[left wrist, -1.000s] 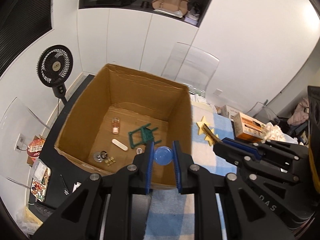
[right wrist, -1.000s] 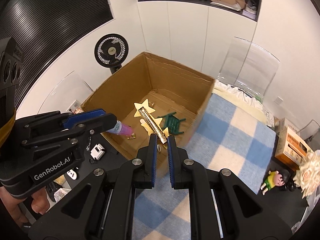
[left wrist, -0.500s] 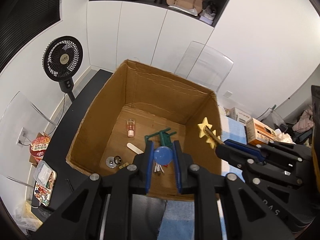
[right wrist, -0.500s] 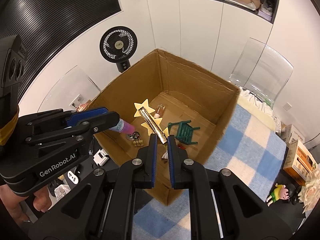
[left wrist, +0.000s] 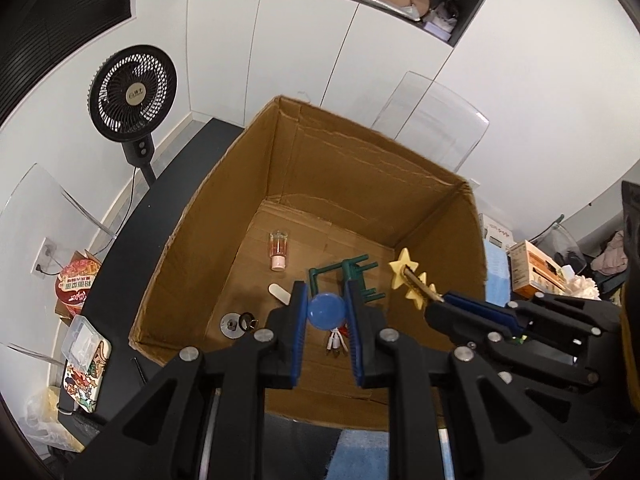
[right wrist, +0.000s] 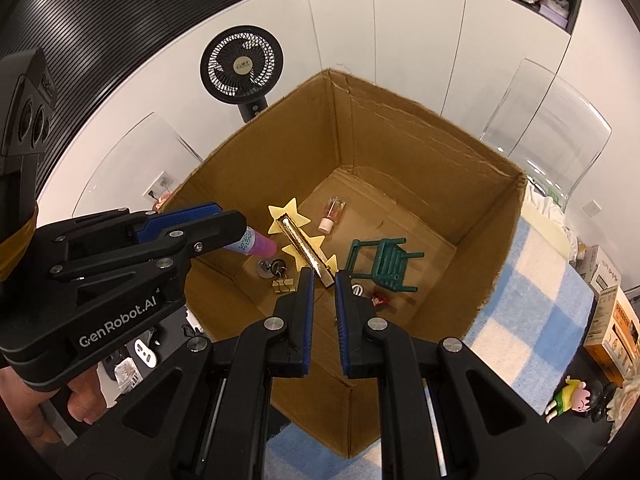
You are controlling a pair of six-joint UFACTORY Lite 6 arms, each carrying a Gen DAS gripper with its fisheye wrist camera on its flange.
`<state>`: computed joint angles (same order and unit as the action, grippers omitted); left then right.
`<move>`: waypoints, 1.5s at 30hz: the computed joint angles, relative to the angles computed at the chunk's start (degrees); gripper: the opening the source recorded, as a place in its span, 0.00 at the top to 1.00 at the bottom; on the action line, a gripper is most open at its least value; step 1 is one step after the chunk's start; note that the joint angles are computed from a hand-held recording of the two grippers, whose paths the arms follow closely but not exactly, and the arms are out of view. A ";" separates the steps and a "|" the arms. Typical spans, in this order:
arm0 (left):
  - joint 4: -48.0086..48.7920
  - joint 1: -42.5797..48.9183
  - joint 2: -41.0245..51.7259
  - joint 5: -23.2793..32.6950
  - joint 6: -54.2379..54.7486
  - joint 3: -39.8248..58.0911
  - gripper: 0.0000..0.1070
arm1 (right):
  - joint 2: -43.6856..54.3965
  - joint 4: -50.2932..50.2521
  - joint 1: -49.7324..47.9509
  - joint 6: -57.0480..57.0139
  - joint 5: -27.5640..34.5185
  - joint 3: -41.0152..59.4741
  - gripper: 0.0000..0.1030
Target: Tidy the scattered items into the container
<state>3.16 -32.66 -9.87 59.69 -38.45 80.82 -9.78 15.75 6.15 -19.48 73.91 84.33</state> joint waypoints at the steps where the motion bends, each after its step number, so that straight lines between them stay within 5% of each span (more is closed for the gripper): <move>1: -0.35 0.29 0.11 -0.23 0.35 -0.38 0.83 | 0.23 0.06 0.03 0.01 -0.26 -0.22 0.90; 29: -1.76 0.21 -0.38 -1.99 -0.04 -6.72 0.82 | 0.31 -0.33 -0.56 0.22 -3.07 -5.94 0.89; 32: -1.21 0.14 0.20 -1.32 -1.11 -6.74 0.82 | -0.14 -1.37 -0.71 1.30 -3.47 -6.36 0.83; 33: -0.78 -0.05 0.32 -1.05 -1.37 -6.86 0.82 | -0.30 -1.76 -0.79 1.72 -3.64 -6.51 0.66; 34: 0.02 -0.50 0.41 -0.80 -1.70 -7.03 0.73 | -0.50 -1.84 -1.13 2.00 -3.74 -6.57 0.44; 35: 1.06 -0.98 0.40 -0.54 -2.35 -7.26 0.54 | -0.79 -1.49 -1.85 2.07 -3.76 -6.57 0.37; 38: 4.28 -1.60 -1.05 -0.37 -5.07 -8.92 0.18 | -1.17 -0.86 -3.88 1.91 -3.51 -6.15 0.32; 41: 4.81 -1.27 -2.29 -0.80 -4.82 -9.98 0.05 | -1.11 -0.44 -5.75 1.10 -2.93 -5.34 0.18; 45: 6.02 -2.27 -2.11 -0.01 -5.09 -9.63 0.04 | -1.38 -0.53 -6.89 0.39 -2.60 -4.55 0.04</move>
<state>9.17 -34.93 -11.98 59.67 -43.53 71.19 -11.16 15.21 -0.74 -19.09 71.31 79.78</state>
